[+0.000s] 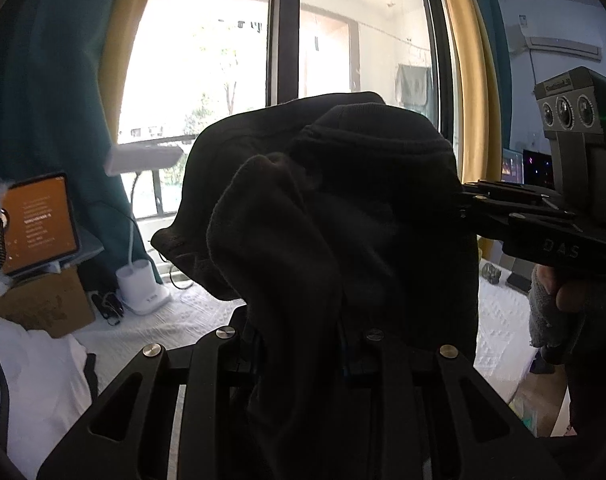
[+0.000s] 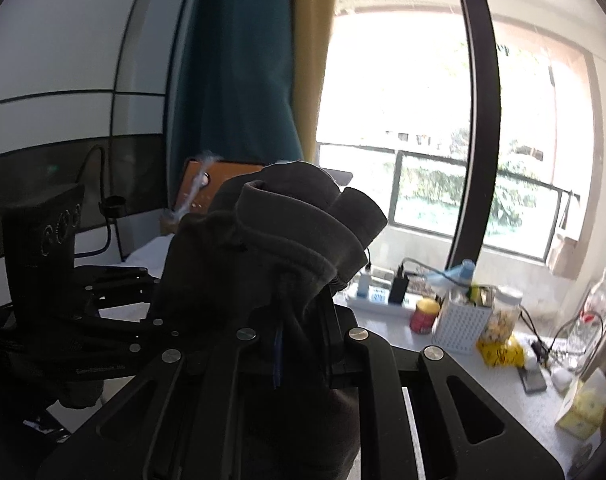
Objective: Fold small clothes
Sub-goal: 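Carry the lifted grey shirt with both grippers toward the white cloth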
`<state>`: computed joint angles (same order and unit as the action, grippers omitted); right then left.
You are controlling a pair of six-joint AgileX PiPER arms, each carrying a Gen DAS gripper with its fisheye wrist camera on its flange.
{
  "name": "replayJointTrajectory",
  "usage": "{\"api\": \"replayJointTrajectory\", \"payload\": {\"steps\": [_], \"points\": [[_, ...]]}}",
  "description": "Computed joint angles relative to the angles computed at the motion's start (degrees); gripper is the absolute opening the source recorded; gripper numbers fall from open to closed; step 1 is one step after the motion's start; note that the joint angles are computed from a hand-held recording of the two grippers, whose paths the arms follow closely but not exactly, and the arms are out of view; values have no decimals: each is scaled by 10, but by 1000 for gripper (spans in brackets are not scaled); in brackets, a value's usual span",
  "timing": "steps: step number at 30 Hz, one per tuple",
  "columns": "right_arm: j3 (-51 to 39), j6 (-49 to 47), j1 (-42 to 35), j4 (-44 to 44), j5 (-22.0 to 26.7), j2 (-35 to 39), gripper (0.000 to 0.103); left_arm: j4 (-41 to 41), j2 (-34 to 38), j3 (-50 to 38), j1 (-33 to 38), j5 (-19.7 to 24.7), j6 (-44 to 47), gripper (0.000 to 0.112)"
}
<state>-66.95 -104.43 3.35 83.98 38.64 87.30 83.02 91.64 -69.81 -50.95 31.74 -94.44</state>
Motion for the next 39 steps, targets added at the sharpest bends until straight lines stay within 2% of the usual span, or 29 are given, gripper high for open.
{"api": "replayJointTrajectory", "payload": {"steps": [7, 18, 31, 37, 39], "points": [[6, -17, 27, 22, -3, -25, 15, 66, -38, 40, -9, 38, -57, 25], [1, -34, 112, 30, -26, -30, 15, 94, -115, 121, -8, 96, -96, 25], [-8, -49, 215, 37, -38, -23, 15, 47, -221, 207, -56, 219, -41, 25], [-8, -32, 236, 24, -40, -5, 15, 13, -249, 236, -49, 224, -26, 25], [-9, -27, 245, 23, -49, 4, 15, 3, -251, 243, -33, 208, -22, 25]]}}
